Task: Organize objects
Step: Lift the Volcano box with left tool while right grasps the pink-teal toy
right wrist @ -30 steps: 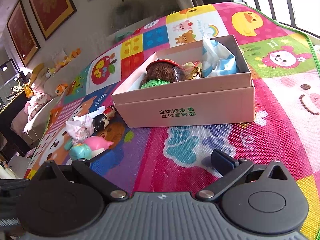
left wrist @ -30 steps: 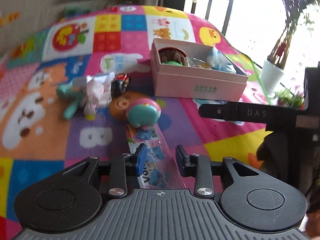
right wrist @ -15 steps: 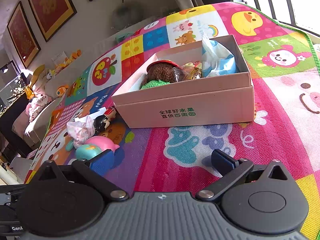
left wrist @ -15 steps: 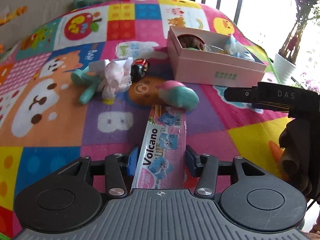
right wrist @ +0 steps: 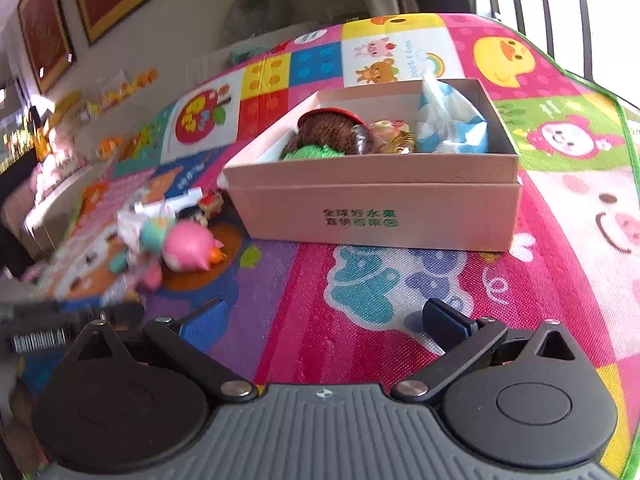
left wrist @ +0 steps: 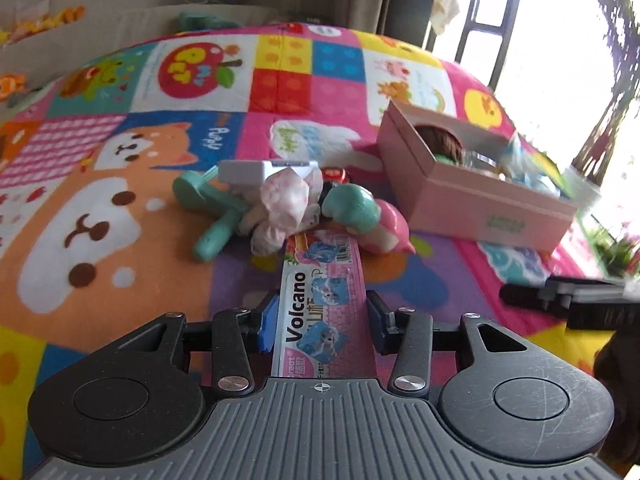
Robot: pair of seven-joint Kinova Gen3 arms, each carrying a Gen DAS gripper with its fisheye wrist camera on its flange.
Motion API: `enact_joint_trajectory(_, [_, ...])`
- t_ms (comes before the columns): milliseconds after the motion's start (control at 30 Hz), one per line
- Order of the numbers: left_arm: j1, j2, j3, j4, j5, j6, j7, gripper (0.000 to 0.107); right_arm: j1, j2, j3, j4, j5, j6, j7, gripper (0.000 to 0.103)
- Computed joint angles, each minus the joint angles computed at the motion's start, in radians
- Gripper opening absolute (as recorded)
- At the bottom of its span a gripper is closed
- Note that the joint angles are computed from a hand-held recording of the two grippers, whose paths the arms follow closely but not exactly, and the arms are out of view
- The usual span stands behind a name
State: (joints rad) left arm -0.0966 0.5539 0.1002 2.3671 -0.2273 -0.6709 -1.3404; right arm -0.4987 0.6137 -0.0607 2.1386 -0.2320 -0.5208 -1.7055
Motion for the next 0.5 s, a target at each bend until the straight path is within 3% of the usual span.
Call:
enact_joint_trajectory(67, [-0.037, 0.021, 0.015, -0.001, -0.044, -0.033, 0.014, 0.049, -0.057, -0.003, 0.049, -0.026, -0.036, 0.057, 0.061, 0.103])
enact_joint_trajectory(200, [0.018, 0.042, -0.025, 0.024, 0.008, -0.105, -0.047, 0.049, -0.146, -0.008, 0.123, -0.078, -0.086, 0.163, 0.176, 0.103])
enact_joint_trajectory(300, [0.004, 0.047, -0.015, 0.024, -0.001, -0.113, -0.039, 0.049, -0.088, -0.019, 0.049, -0.108, -0.030, 0.175, 0.156, 0.103])
enact_joint_trajectory(367, [-0.008, 0.052, -0.010, 0.029, -0.013, -0.126, -0.031, 0.049, -0.007, -0.018, -0.040, -0.150, 0.042, 0.193, 0.110, 0.103])
enact_joint_trajectory(433, [-0.015, 0.055, -0.008, 0.033, -0.022, -0.136, -0.024, 0.049, 0.064, -0.004, -0.116, -0.220, 0.102, 0.245, 0.054, 0.103])
enact_joint_trajectory(500, [-0.018, 0.058, -0.008, 0.036, -0.026, -0.144, -0.020, 0.049, 0.075, 0.018, -0.131, -0.301, 0.135, 0.313, 0.012, 0.100])
